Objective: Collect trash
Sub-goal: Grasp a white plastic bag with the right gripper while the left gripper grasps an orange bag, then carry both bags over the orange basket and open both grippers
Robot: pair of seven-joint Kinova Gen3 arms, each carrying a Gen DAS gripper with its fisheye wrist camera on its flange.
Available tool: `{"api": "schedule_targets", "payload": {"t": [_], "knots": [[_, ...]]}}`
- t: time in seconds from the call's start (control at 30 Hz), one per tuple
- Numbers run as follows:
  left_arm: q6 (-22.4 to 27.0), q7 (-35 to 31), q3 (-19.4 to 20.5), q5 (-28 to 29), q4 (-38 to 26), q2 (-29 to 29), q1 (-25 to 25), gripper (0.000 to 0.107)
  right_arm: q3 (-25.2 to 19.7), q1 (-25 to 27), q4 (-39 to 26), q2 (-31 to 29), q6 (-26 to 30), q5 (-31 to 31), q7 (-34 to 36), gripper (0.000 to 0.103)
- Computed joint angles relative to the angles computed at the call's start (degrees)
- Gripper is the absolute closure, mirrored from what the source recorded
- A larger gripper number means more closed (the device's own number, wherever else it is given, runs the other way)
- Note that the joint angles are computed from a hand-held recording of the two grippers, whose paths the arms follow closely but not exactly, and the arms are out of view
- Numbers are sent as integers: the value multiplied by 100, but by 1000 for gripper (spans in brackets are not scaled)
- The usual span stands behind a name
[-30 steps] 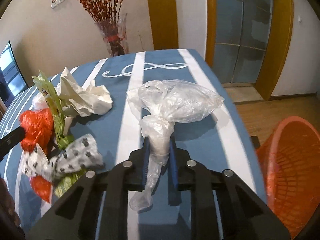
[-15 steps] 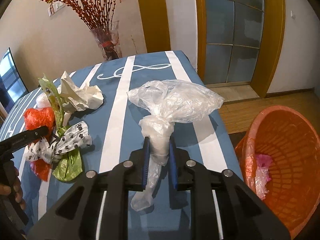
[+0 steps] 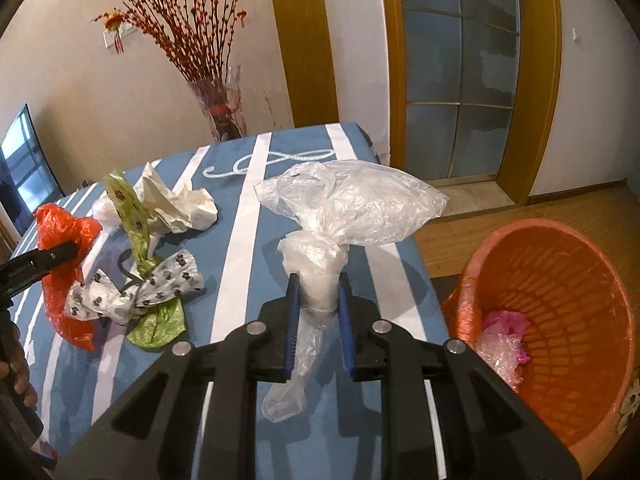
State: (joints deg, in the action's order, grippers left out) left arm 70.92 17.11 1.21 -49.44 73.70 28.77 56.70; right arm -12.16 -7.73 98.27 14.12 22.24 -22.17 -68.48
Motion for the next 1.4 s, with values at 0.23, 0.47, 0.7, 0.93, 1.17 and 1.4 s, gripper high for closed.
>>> {"api": "schedule_targets", "payload": {"t": [0.23,0.47,0.7,0.93,1.17,1.4], "knots": [[506,-115,-22,-285,-455,59,305,70,-225,565,308,-430,-17,-935,901,84],[843,-461,-89,-524,-1111,272,638,70,25,738,600,-831,77,-1998,1963,84],[648,-1010,-251,-471,-1880,663,835,70,546,682,866,-1120,189,-2803,2793,84],[121,-1644,-443,-80,-2648,1131,849,70,1002,717,1043,-1240,295,-3237,3270,84],[-268,-2449,-536,568,-3650,1759,734,70,1193,893,1146,-1190,250,-3326,3369,84],[-228,-3358,-626,1258,-5057,2538,608,70,1267,1190,1249,-1107,129,-3434,3459,84]]}}
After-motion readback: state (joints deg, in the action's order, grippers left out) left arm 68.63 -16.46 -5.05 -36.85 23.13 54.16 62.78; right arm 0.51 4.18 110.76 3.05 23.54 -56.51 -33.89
